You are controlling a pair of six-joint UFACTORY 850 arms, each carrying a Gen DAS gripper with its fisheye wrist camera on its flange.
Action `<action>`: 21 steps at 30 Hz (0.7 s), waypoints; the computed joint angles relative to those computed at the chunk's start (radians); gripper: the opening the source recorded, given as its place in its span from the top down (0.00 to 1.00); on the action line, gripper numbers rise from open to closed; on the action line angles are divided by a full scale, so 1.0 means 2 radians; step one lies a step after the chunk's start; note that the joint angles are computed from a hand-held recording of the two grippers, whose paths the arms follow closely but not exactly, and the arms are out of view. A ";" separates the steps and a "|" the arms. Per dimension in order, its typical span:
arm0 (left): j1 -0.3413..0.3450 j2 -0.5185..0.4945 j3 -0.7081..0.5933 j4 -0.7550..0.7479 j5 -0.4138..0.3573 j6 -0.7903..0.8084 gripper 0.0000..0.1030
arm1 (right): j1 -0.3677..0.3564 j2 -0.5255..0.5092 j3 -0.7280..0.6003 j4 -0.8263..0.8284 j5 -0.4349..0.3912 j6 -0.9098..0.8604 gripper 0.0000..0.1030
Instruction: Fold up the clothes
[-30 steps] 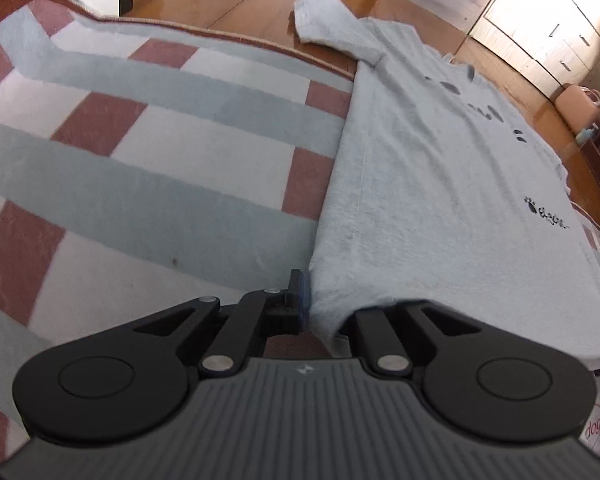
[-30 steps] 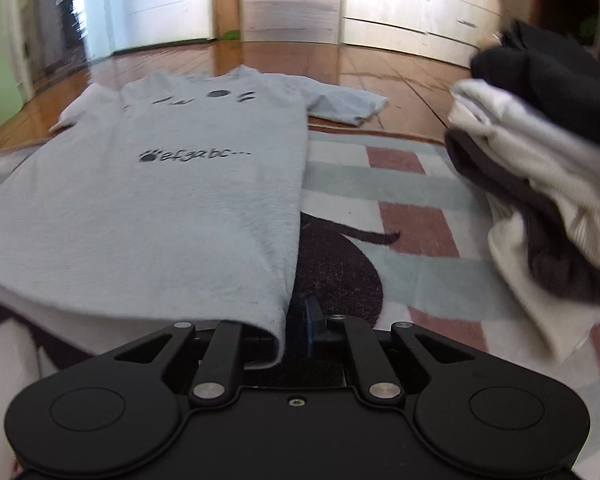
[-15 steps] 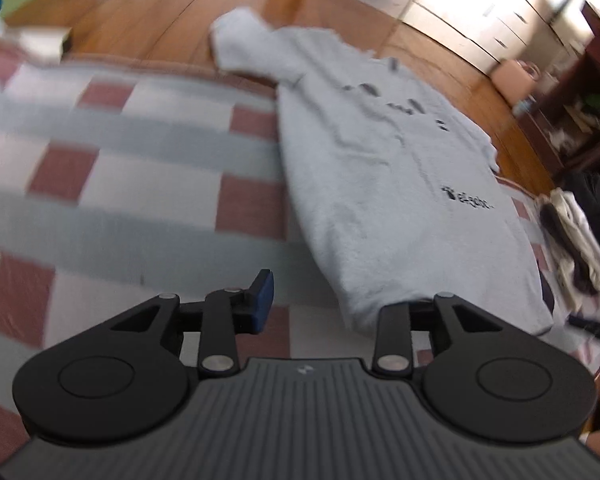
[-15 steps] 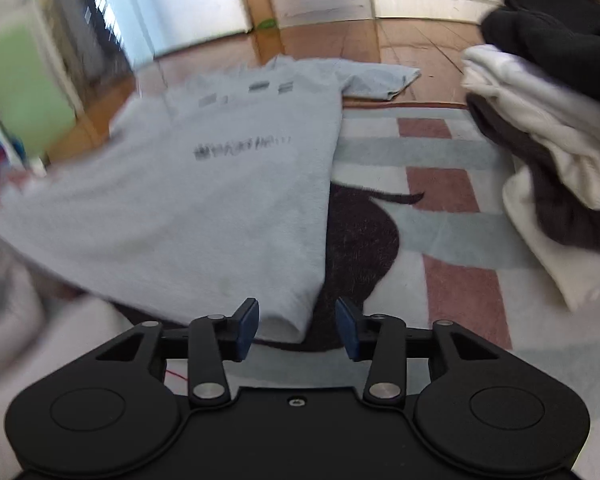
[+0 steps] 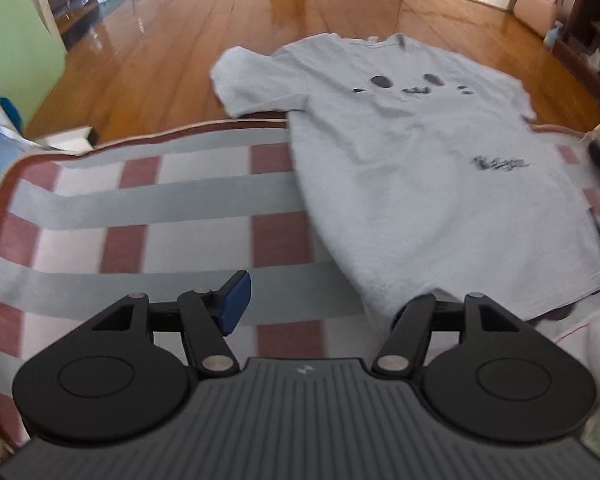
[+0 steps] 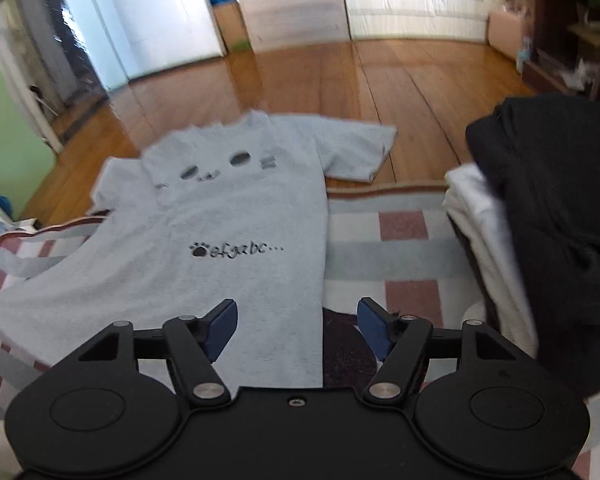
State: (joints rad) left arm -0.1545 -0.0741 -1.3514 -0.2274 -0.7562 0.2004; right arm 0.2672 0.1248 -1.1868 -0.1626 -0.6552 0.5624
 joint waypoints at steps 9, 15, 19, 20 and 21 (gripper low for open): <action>0.073 0.011 0.024 -0.156 -0.119 0.130 0.22 | -0.026 -0.053 -0.040 0.213 0.029 -0.088 0.31; 0.078 -0.052 -0.036 -0.172 -0.069 0.142 0.22 | -0.024 -0.134 -0.092 0.201 0.054 -0.082 0.31; 0.069 -0.182 -0.214 -0.130 -0.090 0.041 0.24 | -0.052 -0.229 -0.208 0.271 0.003 -0.123 0.32; 0.066 -0.216 -0.267 -0.113 -0.097 0.017 0.25 | -0.057 -0.259 -0.261 0.285 -0.021 -0.130 0.32; 0.060 -0.248 -0.319 -0.081 -0.102 -0.009 0.25 | -0.062 -0.289 -0.313 0.300 -0.037 -0.141 0.32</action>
